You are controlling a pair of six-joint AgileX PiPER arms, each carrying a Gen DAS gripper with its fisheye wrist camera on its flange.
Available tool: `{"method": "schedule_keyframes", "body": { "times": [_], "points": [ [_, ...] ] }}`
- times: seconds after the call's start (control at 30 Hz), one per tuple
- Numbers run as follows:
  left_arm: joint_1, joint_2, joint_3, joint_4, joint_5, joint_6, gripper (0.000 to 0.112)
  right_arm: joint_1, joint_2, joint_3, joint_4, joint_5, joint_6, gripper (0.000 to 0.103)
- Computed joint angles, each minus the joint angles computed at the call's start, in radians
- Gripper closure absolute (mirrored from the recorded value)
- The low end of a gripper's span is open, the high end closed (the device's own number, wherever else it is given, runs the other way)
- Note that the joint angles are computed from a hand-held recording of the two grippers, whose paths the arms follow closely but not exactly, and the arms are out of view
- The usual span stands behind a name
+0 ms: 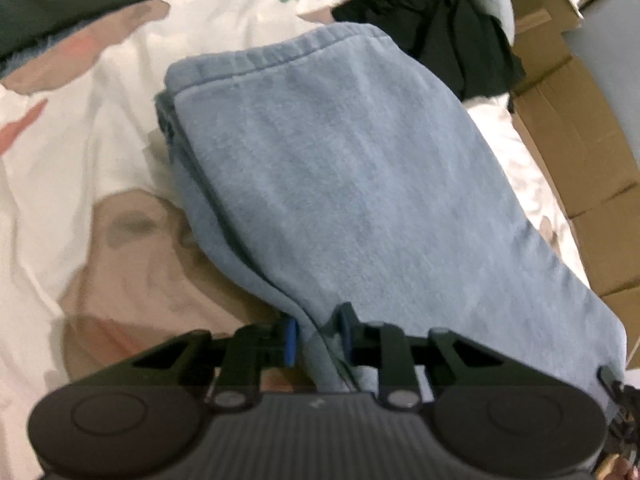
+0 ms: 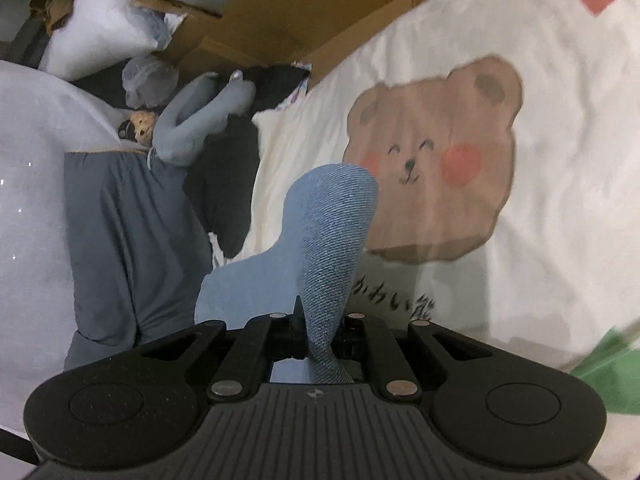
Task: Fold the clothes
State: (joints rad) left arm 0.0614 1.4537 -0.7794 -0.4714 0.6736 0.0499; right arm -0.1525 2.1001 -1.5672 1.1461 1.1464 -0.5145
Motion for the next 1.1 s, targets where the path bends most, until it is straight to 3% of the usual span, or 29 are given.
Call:
{"method": "schedule_keyframes", "body": {
  "times": [0.4,0.73,0.9,1.07,1.1],
  "points": [
    [-0.315,0.008,0.031,-0.013,-0.095,-0.124,0.091,-0.109,0.009,-0.172,-0.178,0.007,0.129,0.097],
    [-0.387,0.063,-0.020,-0.133,-0.057,-0.067,0.093,-0.184,0.018,-0.247,-0.239,0.015,0.196,0.097],
    [-0.426,0.109,-0.031,-0.282,-0.039,0.094,0.093,-0.229,0.024,-0.300,-0.288,0.021,0.251,0.097],
    [-0.465,0.173,-0.102,-0.210,-0.030,0.073,0.090,-0.259,0.076,-0.312,-0.319,0.022,0.225,0.095],
    [-0.460,0.193,-0.125,-0.211,-0.011,0.101,0.088,-0.259,0.089,-0.313,-0.331,0.022,0.225,0.088]
  ]
}}
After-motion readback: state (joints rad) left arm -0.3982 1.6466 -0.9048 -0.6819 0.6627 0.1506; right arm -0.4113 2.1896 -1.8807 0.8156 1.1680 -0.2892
